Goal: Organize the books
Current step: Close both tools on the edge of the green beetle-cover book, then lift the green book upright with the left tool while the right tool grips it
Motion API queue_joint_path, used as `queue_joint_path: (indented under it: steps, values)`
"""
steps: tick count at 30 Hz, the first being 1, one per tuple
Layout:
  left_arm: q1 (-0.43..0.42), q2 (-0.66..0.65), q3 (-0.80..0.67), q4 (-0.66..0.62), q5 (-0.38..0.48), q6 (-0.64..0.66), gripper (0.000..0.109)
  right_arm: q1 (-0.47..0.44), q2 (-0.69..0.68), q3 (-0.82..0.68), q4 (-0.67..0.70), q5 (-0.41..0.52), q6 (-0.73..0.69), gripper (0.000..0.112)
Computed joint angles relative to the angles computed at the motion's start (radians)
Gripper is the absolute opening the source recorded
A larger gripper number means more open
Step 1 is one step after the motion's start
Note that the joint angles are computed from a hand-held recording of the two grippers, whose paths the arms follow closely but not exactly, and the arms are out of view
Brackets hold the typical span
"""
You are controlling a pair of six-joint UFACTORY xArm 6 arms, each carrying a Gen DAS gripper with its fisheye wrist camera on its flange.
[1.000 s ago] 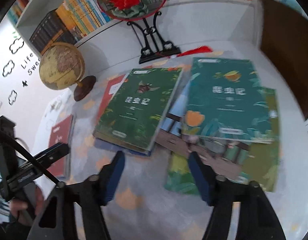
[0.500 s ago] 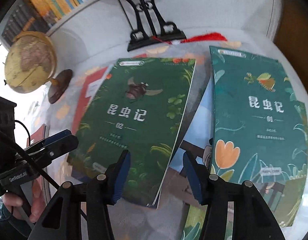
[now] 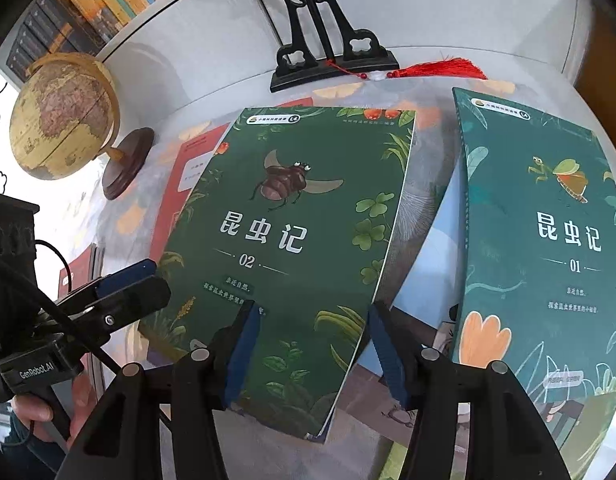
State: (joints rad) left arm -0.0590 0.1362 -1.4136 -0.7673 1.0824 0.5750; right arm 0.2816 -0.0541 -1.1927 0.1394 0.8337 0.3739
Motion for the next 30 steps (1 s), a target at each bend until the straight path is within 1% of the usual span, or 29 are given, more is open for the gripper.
queue_joint_path:
  steps: [3, 5, 9, 12, 14, 16, 17, 19, 21, 22, 24, 28, 30]
  values:
    - [0.01, -0.049, 0.055, -0.014, 0.016, -0.01, 0.07, 0.006, -0.023, 0.009, -0.005, 0.023, -0.012, 0.058]
    - [0.015, -0.107, 0.121, -0.013, 0.025, -0.007, 0.07, 0.019, -0.049, 0.02, -0.015, 0.036, -0.024, 0.059]
    - [0.019, -0.227, 0.253, 0.01, 0.024, -0.007, 0.07, 0.069, -0.112, 0.06, -0.047, 0.048, -0.03, 0.067]
    - [0.027, -0.312, 0.337, 0.032, 0.03, -0.01, 0.07, 0.132, -0.149, 0.09, -0.128, 0.065, 0.007, 0.067]
    - [0.043, -0.356, 0.38, 0.043, 0.058, -0.02, 0.07, 0.174, -0.175, 0.117, -0.174, 0.072, 0.031, 0.067]
    - [0.058, -0.391, 0.42, 0.057, 0.088, -0.025, 0.07, 0.206, -0.207, 0.153, -0.183, 0.073, 0.045, 0.067]
    - [0.063, -0.413, 0.447, 0.067, 0.084, -0.026, 0.07, 0.22, -0.226, 0.177, -0.195, 0.073, 0.058, 0.067]
    - [0.076, -0.438, 0.478, 0.072, 0.081, -0.046, 0.07, 0.237, -0.252, 0.208, -0.225, 0.082, 0.073, 0.061]
    - [0.087, -0.465, 0.511, 0.067, 0.046, -0.076, 0.07, 0.215, -0.267, 0.239, -0.165, 0.097, 0.051, 0.045]
    - [0.086, -0.476, 0.522, 0.078, 0.016, -0.093, 0.07, 0.195, -0.282, 0.263, -0.127, 0.095, 0.05, 0.043]
    - [0.075, -0.475, 0.528, 0.096, -0.026, -0.114, 0.07, 0.168, -0.312, 0.302, -0.084, 0.078, 0.06, 0.04]
    - [0.031, -0.451, 0.527, 0.13, -0.1, -0.133, 0.07, 0.112, -0.339, 0.365, 0.034, 0.014, 0.038, 0.04]
    - [-0.005, -0.448, 0.527, 0.175, -0.136, -0.145, 0.07, 0.115, -0.341, 0.37, 0.043, -0.003, 0.038, 0.04]
